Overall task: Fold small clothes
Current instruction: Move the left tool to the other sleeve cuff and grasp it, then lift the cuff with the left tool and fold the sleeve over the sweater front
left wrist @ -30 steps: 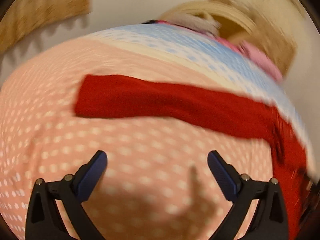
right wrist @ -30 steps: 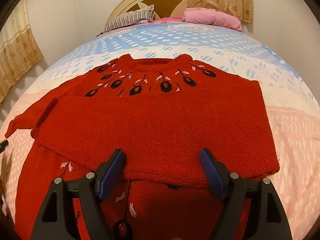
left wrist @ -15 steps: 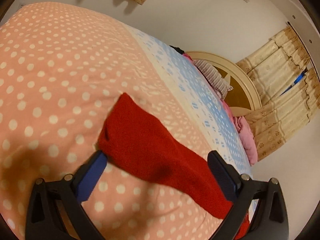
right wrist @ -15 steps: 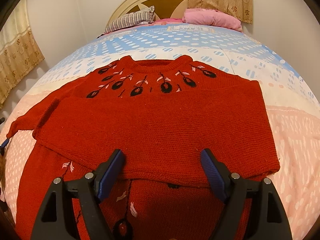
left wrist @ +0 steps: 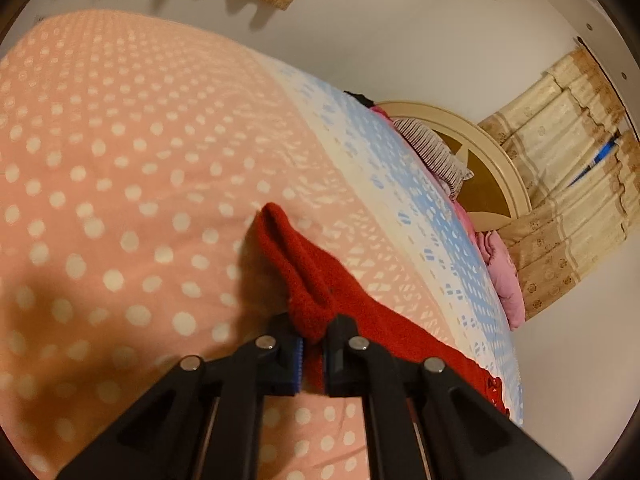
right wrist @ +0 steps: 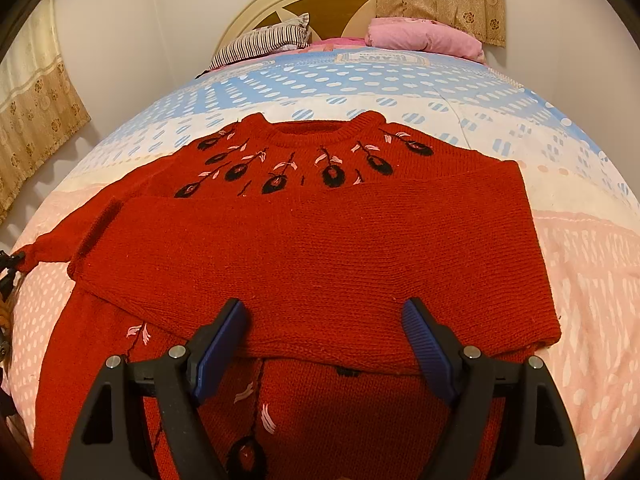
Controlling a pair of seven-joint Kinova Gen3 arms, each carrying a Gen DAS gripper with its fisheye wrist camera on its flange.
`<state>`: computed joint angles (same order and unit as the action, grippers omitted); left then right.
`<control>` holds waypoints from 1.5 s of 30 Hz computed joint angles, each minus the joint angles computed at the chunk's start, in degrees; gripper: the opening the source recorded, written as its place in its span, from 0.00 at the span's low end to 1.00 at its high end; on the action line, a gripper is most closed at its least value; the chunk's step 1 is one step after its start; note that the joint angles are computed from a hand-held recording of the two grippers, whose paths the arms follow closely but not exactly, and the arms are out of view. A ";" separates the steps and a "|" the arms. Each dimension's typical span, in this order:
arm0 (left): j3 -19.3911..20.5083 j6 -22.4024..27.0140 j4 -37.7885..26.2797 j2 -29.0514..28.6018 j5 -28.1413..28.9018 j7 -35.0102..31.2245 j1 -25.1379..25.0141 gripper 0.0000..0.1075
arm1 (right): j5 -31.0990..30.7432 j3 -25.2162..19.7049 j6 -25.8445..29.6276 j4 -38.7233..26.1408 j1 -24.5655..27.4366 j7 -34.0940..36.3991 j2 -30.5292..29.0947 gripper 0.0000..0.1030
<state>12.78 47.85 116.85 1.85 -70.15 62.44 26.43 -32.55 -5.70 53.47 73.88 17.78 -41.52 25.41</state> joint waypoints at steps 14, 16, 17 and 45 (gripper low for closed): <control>2.38 0.58 -4.97 -3.02 -2.99 -7.06 -2.28 0.06 | -1.37 -0.30 1.08 -0.53 0.86 0.21 0.46 0.79; 2.33 0.01 -6.40 -2.44 -3.64 -8.15 -2.13 0.06 | -1.55 -0.28 1.30 -0.69 0.94 0.22 0.50 0.79; 2.27 -0.26 -6.79 -2.38 -3.96 -8.47 -1.98 0.06 | -1.42 -0.21 1.21 -0.66 0.73 0.08 0.46 0.79; -4.93 -3.50 -34.87 10.70 4.92 -33.45 8.77 0.06 | -11.51 2.57 5.11 -0.74 14.80 5.43 -0.70 0.79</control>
